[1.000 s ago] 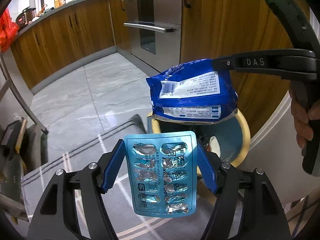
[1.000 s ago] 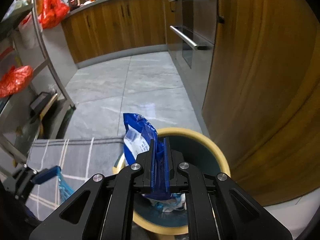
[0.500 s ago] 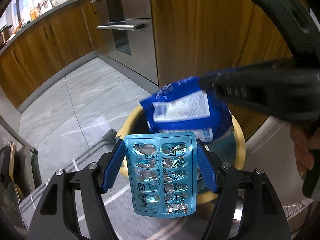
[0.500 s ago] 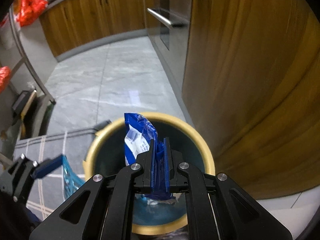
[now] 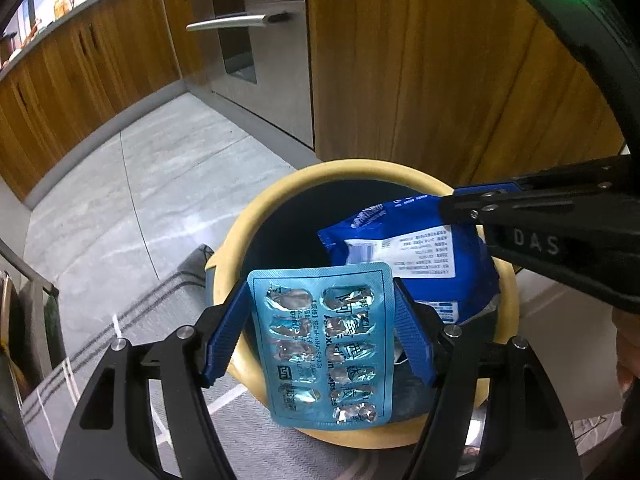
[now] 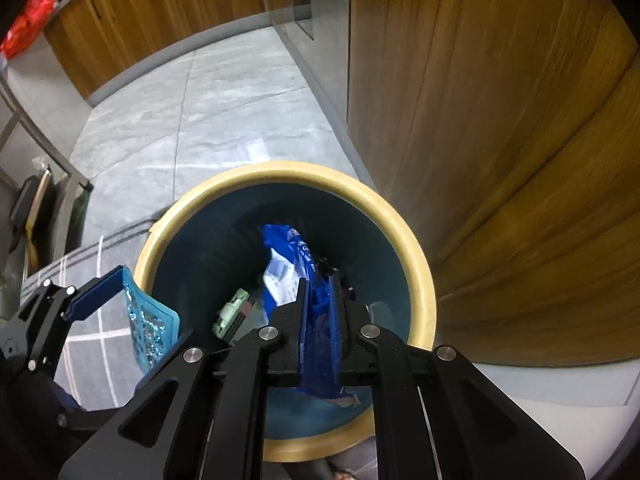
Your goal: Collect trash
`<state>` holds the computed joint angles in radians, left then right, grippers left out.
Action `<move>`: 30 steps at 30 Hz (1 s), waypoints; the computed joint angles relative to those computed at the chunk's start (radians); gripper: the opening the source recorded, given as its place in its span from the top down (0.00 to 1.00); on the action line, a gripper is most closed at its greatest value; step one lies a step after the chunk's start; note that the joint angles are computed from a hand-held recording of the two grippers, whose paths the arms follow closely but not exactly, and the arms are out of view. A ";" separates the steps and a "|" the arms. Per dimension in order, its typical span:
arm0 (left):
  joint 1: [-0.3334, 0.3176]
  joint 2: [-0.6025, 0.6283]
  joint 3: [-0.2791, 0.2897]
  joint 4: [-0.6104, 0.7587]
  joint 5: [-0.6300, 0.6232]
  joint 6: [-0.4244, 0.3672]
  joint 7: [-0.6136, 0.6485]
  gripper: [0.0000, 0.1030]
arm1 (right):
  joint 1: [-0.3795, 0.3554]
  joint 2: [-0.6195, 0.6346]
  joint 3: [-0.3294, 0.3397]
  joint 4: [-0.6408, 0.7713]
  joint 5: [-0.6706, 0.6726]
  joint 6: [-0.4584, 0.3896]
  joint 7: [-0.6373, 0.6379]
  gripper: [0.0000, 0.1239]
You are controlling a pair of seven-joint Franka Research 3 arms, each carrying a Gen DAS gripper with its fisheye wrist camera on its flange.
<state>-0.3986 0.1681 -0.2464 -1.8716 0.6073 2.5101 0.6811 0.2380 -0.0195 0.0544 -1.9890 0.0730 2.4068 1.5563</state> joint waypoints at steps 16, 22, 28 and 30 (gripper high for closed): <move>0.001 -0.040 0.004 -0.026 0.048 -0.027 -0.055 0.14 | -0.005 -0.021 -0.004 -0.019 0.039 0.025 -0.019 0.69; 0.018 -0.149 -0.017 -0.118 0.031 -0.058 -0.068 0.12 | -0.003 -0.055 0.001 -0.037 0.074 0.049 -0.030 0.56; 0.030 -0.331 -0.054 -0.239 -0.033 -0.094 -0.052 0.10 | 0.012 -0.178 0.011 -0.126 0.135 0.061 -0.055 0.53; 0.029 -0.397 -0.065 -0.276 -0.060 -0.113 -0.039 0.09 | 0.018 -0.228 0.020 -0.165 0.150 0.065 -0.047 0.51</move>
<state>-0.3696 -0.2287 -0.3115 -2.1472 0.5469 2.3968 0.6426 0.2555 -0.2471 0.0745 -2.1537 0.2231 2.4715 1.5095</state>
